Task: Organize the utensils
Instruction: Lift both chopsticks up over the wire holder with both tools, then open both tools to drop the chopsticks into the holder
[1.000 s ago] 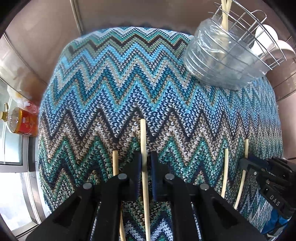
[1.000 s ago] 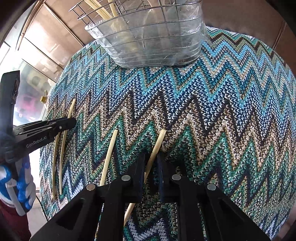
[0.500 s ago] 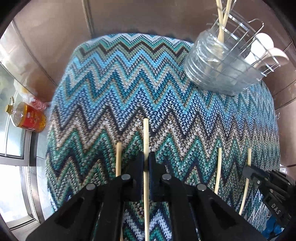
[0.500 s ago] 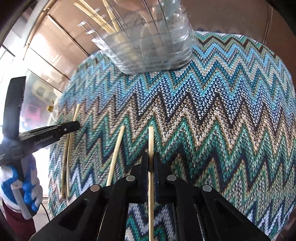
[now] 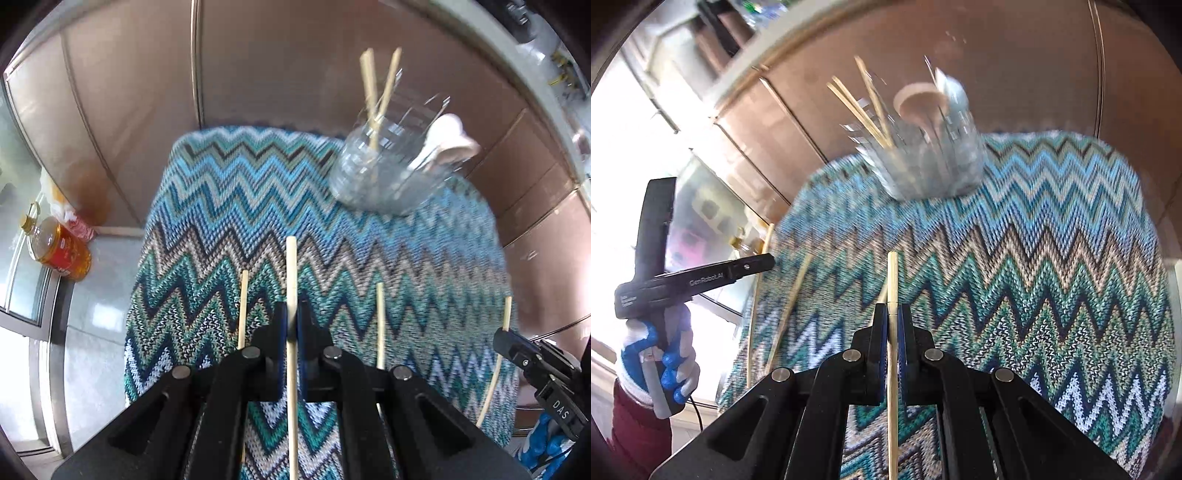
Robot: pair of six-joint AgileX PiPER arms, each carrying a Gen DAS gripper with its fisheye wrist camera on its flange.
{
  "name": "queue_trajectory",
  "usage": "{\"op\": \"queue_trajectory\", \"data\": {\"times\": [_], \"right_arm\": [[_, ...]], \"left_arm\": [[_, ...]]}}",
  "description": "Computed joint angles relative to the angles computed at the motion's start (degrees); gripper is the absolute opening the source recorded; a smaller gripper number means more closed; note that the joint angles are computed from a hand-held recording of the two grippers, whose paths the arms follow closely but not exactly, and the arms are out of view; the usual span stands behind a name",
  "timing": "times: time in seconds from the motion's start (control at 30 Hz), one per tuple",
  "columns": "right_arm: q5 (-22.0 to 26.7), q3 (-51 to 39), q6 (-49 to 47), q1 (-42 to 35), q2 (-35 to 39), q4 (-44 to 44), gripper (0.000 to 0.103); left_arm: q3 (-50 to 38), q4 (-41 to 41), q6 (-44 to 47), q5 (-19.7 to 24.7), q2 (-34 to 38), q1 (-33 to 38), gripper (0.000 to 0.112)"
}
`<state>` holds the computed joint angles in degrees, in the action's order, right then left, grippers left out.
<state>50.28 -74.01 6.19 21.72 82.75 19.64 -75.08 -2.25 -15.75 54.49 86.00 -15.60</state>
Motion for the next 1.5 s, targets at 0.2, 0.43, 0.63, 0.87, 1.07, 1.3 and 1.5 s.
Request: {"op": "queue_trajectory", "data": {"times": [0.2, 0.43, 0.63, 0.87, 1.07, 1.3, 1.5], "right_arm": [[-4.5, 0.1, 4.3, 4.3, -7.3, -5.9, 0.005], [-9.7, -8.0, 4.0, 4.4, -6.1, -8.6, 0.005], [-17.6, -20.4, -2.4, 1.0, 3.0, -5.8, 0.005], [-25.1, -35.5, -8.3, -2.4, 17.1, 0.6, 0.005], [-29.7, -43.3, -11.5, -3.1, 27.1, 3.9, 0.005], [-35.9, -42.3, -10.7, -2.2, 32.1, 0.4, 0.005], [-39.9, -36.1, -9.4, -1.0, 31.8, -4.6, 0.006]], "left_arm": [[-0.7, -2.8, 2.7, -1.4, -5.4, 1.8, 0.004], [-6.3, -3.4, 2.5, -7.2, -7.4, 2.0, 0.004], [-15.9, -0.8, 0.2, -15.1, -2.1, 0.3, 0.004], [-30.0, 6.7, -11.0, -22.5, 11.3, -1.5, 0.004], [-40.6, 15.3, -21.9, -26.8, 23.0, -1.1, 0.004], [-39.0, 28.4, -36.6, -33.2, 28.1, -2.2, 0.004], [-32.9, 54.3, -61.1, -36.3, 29.0, -4.2, 0.004]]}}
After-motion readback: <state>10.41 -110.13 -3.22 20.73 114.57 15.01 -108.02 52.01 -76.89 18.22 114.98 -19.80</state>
